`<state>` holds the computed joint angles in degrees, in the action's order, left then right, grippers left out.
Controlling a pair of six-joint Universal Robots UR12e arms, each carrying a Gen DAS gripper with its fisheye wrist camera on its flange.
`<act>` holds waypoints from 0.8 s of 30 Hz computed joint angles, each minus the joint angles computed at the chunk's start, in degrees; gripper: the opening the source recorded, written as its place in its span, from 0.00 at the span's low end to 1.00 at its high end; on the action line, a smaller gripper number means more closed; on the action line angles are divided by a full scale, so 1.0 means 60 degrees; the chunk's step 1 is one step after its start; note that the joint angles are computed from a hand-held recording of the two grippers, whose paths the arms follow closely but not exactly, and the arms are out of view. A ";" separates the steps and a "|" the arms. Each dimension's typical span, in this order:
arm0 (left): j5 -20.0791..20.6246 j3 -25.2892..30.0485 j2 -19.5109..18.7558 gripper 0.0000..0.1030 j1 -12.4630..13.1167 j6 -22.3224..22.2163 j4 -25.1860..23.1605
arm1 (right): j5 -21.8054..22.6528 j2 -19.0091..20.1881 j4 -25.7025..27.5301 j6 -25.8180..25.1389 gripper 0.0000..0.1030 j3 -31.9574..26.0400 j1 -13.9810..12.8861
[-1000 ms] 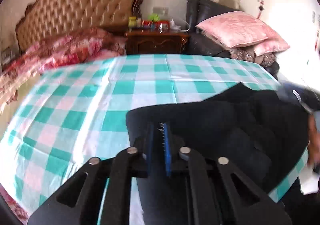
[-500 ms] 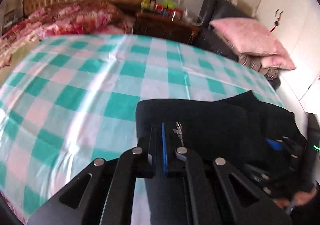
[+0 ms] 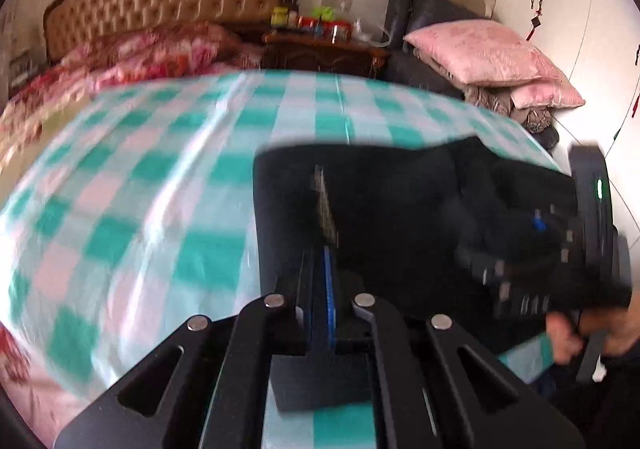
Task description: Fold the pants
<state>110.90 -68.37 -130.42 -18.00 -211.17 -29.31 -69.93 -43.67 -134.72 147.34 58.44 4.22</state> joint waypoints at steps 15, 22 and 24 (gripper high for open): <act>-0.1166 0.4736 -0.2359 0.10 0.0571 0.0257 -0.4275 | 0.0038 -0.0010 -0.0029 -0.0053 0.94 0.0047 -0.0005; -0.0791 0.3297 -0.1661 0.26 0.0416 0.0347 -0.3654 | 0.0045 -0.0022 -0.0128 -0.0017 0.94 0.0111 -0.0005; -0.1006 0.2622 -0.1401 0.26 0.0449 0.0120 -0.2786 | 0.0046 -0.0026 -0.0126 -0.0032 0.94 0.0113 -0.0008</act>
